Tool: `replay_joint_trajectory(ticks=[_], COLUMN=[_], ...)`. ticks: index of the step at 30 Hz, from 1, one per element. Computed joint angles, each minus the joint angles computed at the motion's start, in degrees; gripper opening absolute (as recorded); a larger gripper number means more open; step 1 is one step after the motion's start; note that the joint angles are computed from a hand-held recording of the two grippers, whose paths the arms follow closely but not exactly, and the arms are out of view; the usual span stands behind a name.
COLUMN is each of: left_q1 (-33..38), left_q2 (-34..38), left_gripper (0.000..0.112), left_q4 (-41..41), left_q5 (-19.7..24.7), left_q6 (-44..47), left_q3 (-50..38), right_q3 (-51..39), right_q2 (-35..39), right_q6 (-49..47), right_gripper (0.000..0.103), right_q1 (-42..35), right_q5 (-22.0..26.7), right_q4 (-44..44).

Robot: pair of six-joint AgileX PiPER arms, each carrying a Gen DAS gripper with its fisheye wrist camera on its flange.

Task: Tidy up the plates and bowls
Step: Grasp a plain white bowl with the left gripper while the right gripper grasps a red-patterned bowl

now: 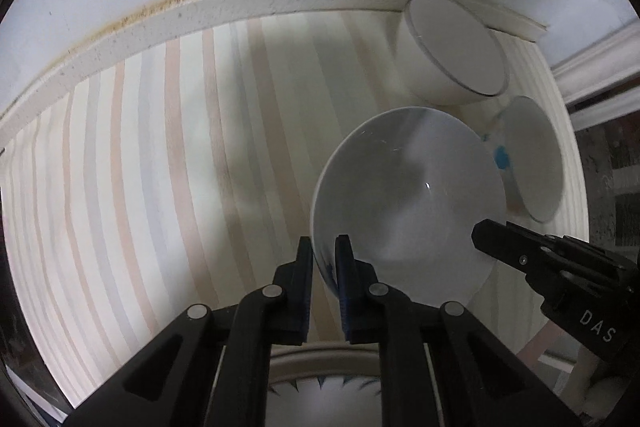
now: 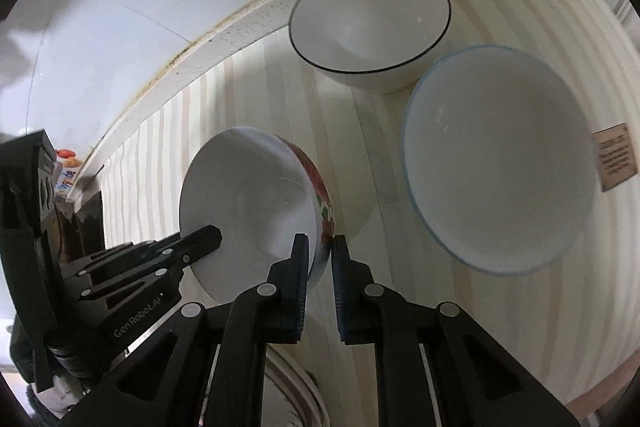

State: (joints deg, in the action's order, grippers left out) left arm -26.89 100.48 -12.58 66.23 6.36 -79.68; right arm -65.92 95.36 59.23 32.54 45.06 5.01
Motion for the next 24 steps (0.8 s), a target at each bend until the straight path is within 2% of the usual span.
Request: replay_joint_trajectory(ticks=[6, 11, 15, 19, 24], left_q1=[-0.1, -3.4, -7.2, -12.6, -19.1], left_q2=[-4.7, -9.2, -11.8, -14.9, -15.4], left_gripper=[0.01, 0.011, 0.011, 0.012, 0.012], left_q4=[-1.8, -1.4, -2.2, -2.2, -1.1], left_q5=[3.3, 3.3, 2.7, 2.1, -0.6], left_q6=[2.7, 2.1, -0.9, -6.8, -14.9], left_q3=[-0.5, 2.6, 7.1, 11.9, 16.2], right_q3=[1.1, 4.4, 9.1, 15.0, 23.3], right_q2=[-6.4, -12.7, -19.3, -25.9, -32.2], right_q6=[9.9, 18.4, 21.6, 22.8, 21.5], right_gripper=[0.013, 0.013, 0.013, 0.013, 0.013], right_q1=[5.4, 11.7, 16.9, 20.9, 22.7], right_q5=[4.2, 7.6, 10.9, 12.2, 10.4], right_q4=[-5.5, -11.0, -12.1, -10.8, -8.3])
